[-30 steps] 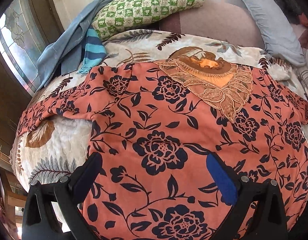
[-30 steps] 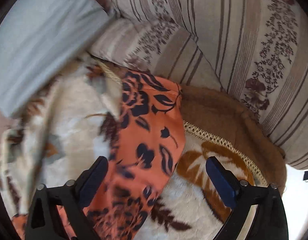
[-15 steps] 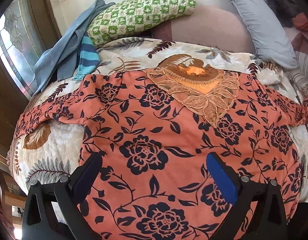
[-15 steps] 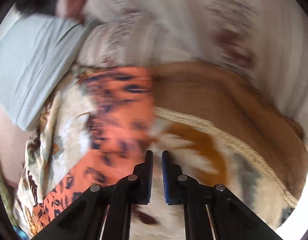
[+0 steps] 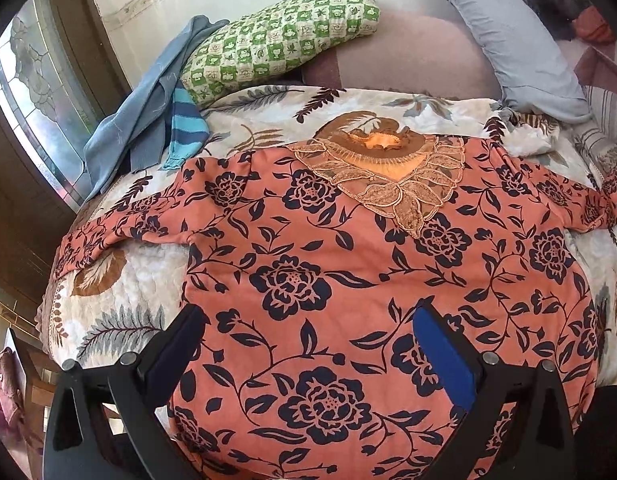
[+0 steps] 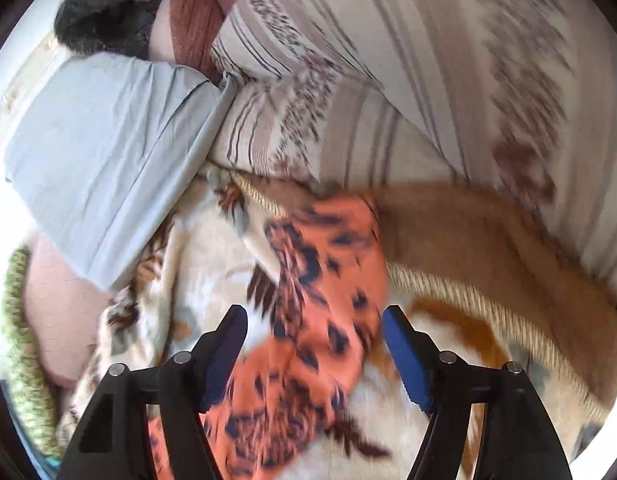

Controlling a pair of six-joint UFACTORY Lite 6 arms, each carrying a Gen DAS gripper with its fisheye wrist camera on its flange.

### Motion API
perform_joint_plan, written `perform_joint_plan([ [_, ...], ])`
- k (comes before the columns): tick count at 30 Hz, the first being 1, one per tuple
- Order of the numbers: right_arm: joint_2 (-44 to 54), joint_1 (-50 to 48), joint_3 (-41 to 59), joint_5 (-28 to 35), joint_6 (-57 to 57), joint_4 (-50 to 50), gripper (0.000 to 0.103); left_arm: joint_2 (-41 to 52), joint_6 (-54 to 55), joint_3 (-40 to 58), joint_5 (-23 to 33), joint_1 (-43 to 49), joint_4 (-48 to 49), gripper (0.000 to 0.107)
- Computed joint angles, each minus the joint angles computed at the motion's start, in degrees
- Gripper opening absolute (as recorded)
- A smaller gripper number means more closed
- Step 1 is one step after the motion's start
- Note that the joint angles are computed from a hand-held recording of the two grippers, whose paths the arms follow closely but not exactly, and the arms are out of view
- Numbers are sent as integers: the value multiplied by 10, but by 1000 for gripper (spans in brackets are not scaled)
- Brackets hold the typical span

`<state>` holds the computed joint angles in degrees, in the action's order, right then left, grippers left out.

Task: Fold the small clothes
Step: 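Grasp the cuff of the sleeve nearest the right tool and lift it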

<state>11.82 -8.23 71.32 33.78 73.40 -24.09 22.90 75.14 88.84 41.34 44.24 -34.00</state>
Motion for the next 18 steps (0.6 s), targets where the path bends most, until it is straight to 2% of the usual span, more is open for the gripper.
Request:
perform_joint_plan([
  [2, 94, 4, 120, 83, -32, -4, 73, 0, -18, -5, -16, -13, 13, 103],
  [5, 258, -2, 290, 158, -96, 13, 73, 8, -63, -1, -29, -43, 51, 103],
  [6, 291, -4, 317, 177, -101, 12, 72, 9, -75, 0, -32, -53, 60, 103],
  [7, 305, -8, 319, 172, -93, 2, 66, 7, -82, 0, -35, -62, 63, 103],
  [8, 299, -17, 298, 153, -91, 16, 42, 5, -85, 1, -35, -69, 63, 103],
  [9, 275, -32, 252, 118, -100, 46, 32, 3, -86, 2, -33, -75, 60, 103],
  [11, 197, -51, 132, 19, -90, 49, 18, -4, -83, 0, -28, -86, 48, 103],
  [14, 33, -76, -47, -78, -94, 42, 11, -22, -71, -19, -17, -97, 29, 103],
  [18, -207, -153, -280, -201, -288, 263, 7, -69, -13, -82, 3, -95, -8, 103],
])
